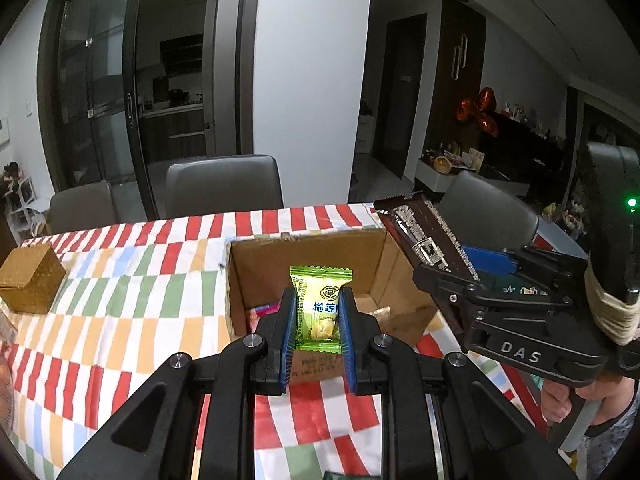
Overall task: Organize snacks
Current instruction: 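Open both tools to release the chocolate bar and candy into the box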
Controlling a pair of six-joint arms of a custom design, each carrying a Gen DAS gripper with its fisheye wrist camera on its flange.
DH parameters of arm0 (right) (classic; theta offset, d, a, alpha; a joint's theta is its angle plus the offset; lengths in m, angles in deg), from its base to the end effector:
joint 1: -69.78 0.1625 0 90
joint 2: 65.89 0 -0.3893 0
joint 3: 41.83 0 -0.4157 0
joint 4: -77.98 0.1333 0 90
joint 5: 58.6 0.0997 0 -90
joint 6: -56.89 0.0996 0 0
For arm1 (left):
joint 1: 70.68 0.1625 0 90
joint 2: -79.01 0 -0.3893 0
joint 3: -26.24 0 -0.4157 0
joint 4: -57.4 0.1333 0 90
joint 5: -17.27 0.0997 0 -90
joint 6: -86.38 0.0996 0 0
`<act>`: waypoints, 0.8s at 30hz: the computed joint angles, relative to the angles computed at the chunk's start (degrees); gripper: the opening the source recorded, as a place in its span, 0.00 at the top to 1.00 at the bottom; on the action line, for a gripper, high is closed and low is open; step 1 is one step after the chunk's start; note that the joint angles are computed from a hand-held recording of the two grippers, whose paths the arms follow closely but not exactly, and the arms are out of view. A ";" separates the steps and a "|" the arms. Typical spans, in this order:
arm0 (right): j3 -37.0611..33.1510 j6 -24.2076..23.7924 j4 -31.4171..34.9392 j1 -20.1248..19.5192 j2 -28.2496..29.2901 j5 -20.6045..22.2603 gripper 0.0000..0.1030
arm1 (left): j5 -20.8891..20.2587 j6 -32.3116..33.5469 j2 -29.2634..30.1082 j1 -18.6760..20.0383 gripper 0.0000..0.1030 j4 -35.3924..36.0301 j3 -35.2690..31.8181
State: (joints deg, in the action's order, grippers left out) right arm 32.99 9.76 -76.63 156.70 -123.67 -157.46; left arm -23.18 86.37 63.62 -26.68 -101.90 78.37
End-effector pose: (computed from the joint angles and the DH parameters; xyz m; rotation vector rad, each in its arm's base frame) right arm 0.0778 -0.7502 0.3772 0.8598 -2.3533 0.9170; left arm -0.4498 -0.7251 0.0163 0.6259 2.2849 -1.0546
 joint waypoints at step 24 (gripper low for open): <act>-19.27 3.75 5.57 0.59 14.23 -7.26 0.31 | 3.72 -1.29 15.03 4.23 0.53 17.26 -29.07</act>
State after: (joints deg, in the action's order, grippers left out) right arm 13.73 13.51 -71.06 157.30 -109.44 -164.72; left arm -19.47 85.07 78.65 -22.45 -84.63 49.29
